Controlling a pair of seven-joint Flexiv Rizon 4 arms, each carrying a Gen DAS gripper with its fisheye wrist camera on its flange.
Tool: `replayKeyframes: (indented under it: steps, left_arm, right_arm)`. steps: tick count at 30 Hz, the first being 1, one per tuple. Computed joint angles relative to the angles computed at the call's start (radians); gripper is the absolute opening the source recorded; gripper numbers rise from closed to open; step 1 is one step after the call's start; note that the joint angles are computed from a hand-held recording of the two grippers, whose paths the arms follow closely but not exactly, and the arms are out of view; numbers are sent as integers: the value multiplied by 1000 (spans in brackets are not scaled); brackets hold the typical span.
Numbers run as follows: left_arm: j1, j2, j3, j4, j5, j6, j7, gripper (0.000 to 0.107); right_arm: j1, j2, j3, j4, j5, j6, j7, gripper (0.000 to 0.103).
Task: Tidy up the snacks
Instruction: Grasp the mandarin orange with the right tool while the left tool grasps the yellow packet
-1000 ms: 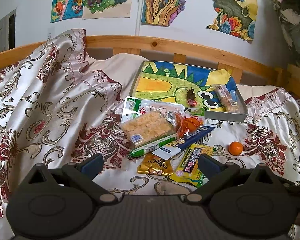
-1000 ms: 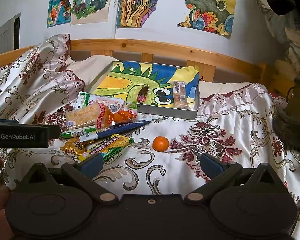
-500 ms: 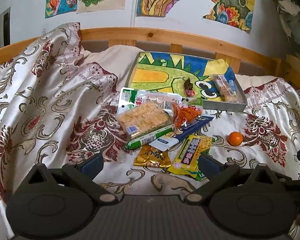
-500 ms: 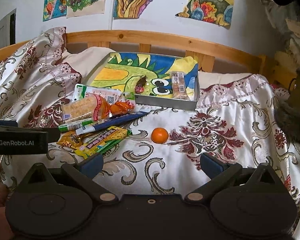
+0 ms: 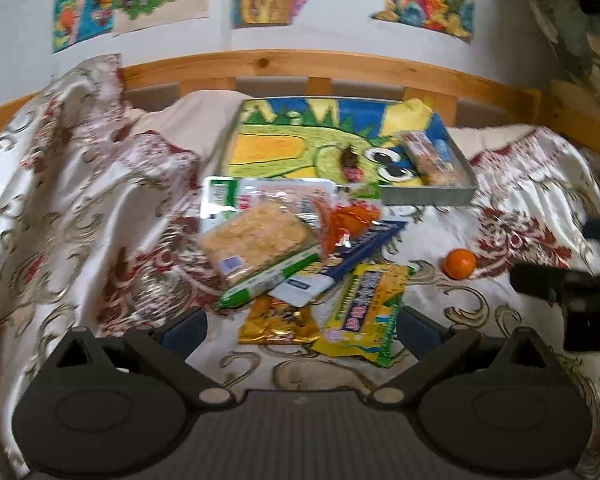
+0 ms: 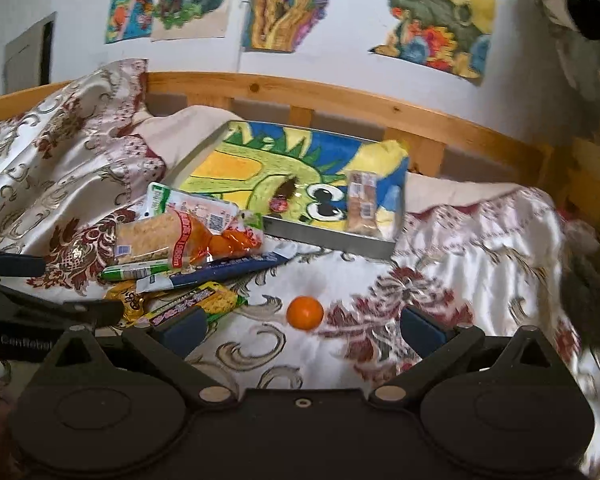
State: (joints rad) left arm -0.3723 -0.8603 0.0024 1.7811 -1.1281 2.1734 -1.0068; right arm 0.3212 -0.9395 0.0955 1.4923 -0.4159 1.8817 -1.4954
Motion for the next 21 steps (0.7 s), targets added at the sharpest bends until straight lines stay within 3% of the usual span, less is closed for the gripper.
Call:
replayKeyframes:
  steps: [4,8,13,17,21]
  left_arm:
    - [43,7,-7,-14,90,-129,20,102]
    - [93,17,-13,-39,132,-292,-11,102]
    - [240,21,-134,-40,254,-345,-65,102]
    - [387,3,-283,-35,399,-324,-75,102]
    - [455,-24,-341,-59,516,-342,-79,102]
  right_arm:
    - [-138,-76,173,-99,-147,-82,-57,102]
    - [-189,-156,269,-204,-176,-146,-120,102]
    - [-241,-253,437,-339,-143,-290,-199,102]
    - [-225,-287,455,-405,-105,-356,-250,102]
    - [-217,-322,495,-465,-65,-408,-312,97]
